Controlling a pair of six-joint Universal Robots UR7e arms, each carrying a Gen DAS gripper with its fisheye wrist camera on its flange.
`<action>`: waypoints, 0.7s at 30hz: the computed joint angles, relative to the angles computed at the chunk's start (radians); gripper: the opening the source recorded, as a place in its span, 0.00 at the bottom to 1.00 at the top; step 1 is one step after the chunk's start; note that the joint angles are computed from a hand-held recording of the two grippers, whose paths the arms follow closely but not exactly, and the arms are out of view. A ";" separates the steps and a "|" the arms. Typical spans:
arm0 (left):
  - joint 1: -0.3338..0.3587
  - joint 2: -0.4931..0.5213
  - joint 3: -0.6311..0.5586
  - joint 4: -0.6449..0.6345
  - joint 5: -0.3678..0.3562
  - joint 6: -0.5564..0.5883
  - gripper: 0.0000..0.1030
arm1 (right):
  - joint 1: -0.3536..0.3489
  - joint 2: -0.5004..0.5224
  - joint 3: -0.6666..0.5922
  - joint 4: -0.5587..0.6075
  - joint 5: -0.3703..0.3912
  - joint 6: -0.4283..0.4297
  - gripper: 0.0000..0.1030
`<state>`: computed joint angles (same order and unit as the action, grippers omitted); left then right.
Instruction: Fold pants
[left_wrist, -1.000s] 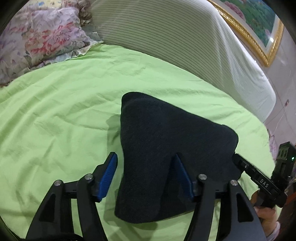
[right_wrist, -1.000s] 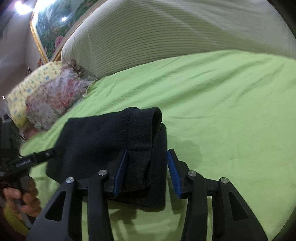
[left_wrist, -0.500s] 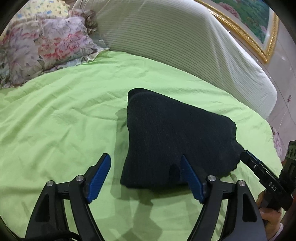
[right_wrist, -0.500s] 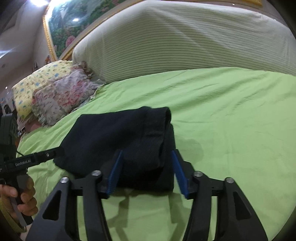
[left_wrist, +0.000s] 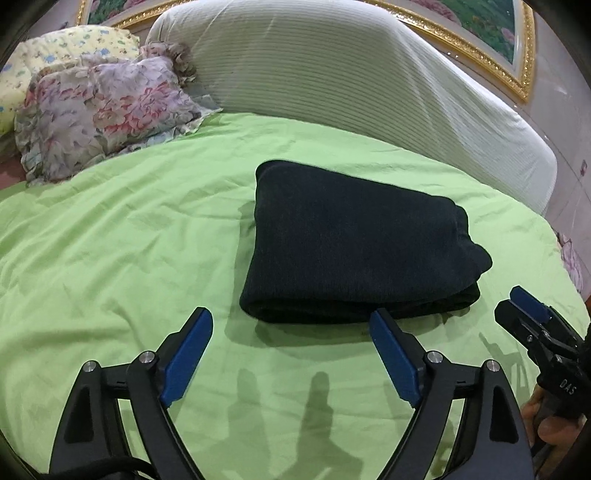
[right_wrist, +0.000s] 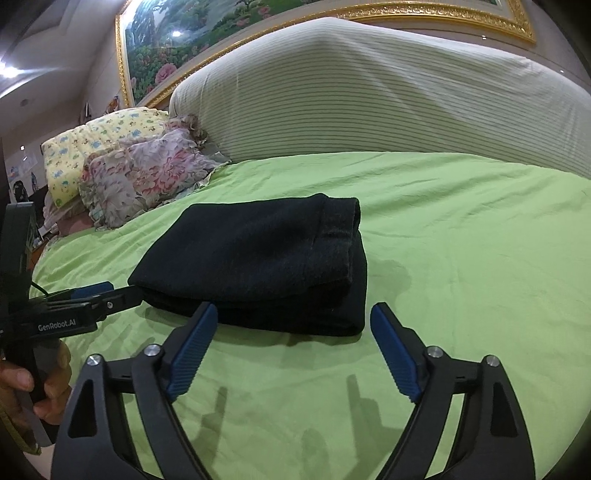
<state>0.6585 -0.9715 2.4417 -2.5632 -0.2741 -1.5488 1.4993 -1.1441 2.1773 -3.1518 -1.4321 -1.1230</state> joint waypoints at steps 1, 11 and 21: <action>0.000 0.002 0.001 -0.004 -0.006 -0.003 0.85 | -0.001 0.000 0.005 -0.006 0.001 -0.006 0.86; -0.023 0.000 -0.045 0.296 -0.025 -0.193 0.85 | -0.017 -0.009 0.026 -0.020 0.010 -0.019 0.91; -0.020 0.029 -0.071 0.364 -0.034 -0.220 0.89 | -0.019 -0.011 0.042 -0.027 0.014 -0.055 0.95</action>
<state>0.6389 -0.9429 2.3705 -2.1993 -0.3079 -1.7690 1.4800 -1.1556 2.2192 -3.1784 -1.4181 -1.1775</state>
